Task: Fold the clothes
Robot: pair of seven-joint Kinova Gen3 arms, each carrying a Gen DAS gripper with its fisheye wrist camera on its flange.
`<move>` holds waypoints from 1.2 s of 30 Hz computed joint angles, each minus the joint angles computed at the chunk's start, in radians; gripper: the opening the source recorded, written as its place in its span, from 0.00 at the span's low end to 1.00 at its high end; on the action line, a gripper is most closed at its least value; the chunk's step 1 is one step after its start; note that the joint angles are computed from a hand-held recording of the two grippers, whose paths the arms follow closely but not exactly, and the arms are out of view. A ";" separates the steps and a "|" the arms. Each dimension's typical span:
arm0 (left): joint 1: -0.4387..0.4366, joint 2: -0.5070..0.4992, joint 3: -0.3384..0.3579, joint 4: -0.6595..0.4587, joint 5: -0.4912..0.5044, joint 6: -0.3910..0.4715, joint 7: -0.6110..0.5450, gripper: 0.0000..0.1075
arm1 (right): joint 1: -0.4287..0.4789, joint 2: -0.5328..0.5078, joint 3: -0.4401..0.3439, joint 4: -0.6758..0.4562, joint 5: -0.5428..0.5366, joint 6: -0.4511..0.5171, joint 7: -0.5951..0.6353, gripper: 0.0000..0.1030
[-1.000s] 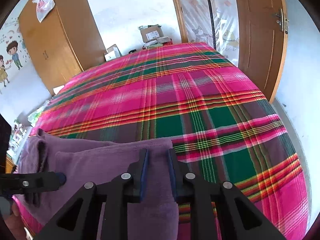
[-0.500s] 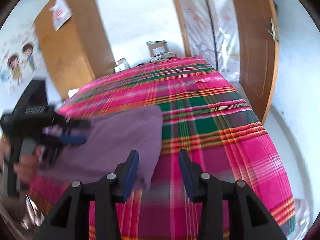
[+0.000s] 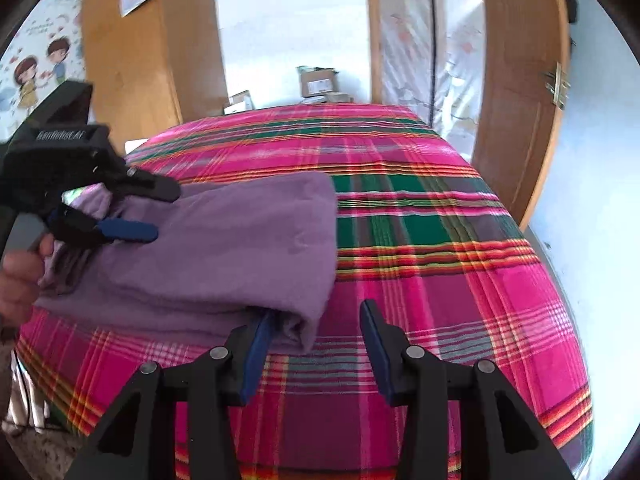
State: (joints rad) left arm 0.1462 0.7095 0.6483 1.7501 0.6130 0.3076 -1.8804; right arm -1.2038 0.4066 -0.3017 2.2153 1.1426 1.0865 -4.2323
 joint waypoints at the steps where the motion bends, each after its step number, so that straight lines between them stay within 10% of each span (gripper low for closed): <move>1: 0.001 0.000 -0.001 0.000 -0.001 -0.001 0.001 0.67 | -0.004 -0.006 0.011 0.009 0.005 -0.011 -0.021 0.44; 36: -0.042 -0.039 -0.001 0.027 0.024 0.034 -0.025 0.67 | -0.054 0.025 -0.003 -0.060 -0.185 0.120 0.167 0.53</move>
